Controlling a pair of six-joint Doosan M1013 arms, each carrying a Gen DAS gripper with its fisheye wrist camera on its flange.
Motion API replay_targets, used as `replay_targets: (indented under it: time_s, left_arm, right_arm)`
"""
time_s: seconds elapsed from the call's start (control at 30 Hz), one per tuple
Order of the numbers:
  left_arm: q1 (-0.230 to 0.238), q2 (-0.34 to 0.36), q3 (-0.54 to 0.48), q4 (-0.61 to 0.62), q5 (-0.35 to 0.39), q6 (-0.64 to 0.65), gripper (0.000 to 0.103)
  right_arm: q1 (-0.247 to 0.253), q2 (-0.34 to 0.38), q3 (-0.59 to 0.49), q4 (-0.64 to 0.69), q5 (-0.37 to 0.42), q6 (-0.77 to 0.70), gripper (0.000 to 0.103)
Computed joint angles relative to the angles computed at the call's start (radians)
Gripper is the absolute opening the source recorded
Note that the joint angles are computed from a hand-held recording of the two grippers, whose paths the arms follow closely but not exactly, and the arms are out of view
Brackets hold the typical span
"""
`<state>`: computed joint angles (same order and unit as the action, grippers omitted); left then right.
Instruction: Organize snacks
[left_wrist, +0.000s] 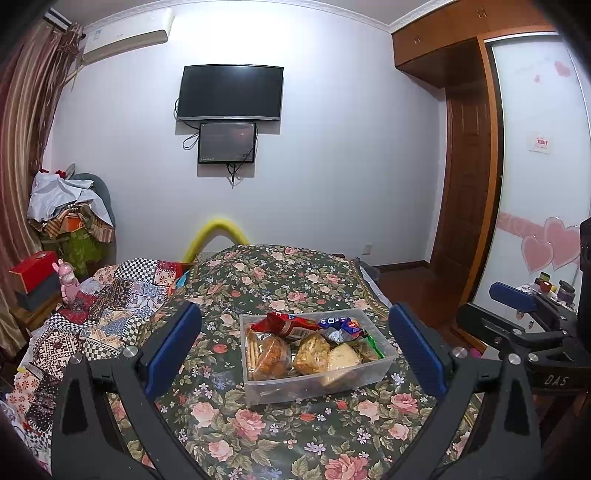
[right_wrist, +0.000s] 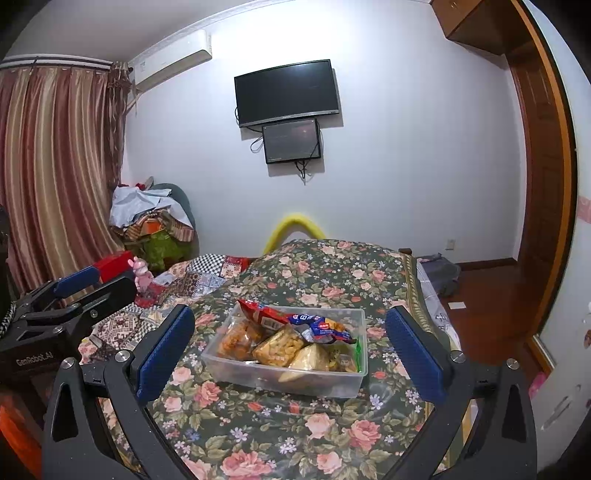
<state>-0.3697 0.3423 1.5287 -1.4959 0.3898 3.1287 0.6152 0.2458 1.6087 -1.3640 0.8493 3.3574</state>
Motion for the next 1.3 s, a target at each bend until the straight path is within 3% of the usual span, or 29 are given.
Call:
replay_targets:
  time_s: [0.4, 0.83, 1.3]
  left_arm:
    - [0.003, 0.002, -0.003, 0.006, 0.028, 0.000, 0.103]
    - [-0.001, 0.002, 0.004, -0.012, 0.006, 0.025, 0.103]
    - [-0.004, 0.010, -0.002, 0.067, 0.010, -0.047, 0.103]
  right_arm:
    - [0.003, 0.001, -0.001, -0.001, 0.015, 0.000, 0.103]
    - [0.003, 0.003, -0.003, 0.007, 0.017, -0.006, 0.103]
    - [-0.002, 0.006, -0.008, 0.036, 0.017, -0.026, 0.103]
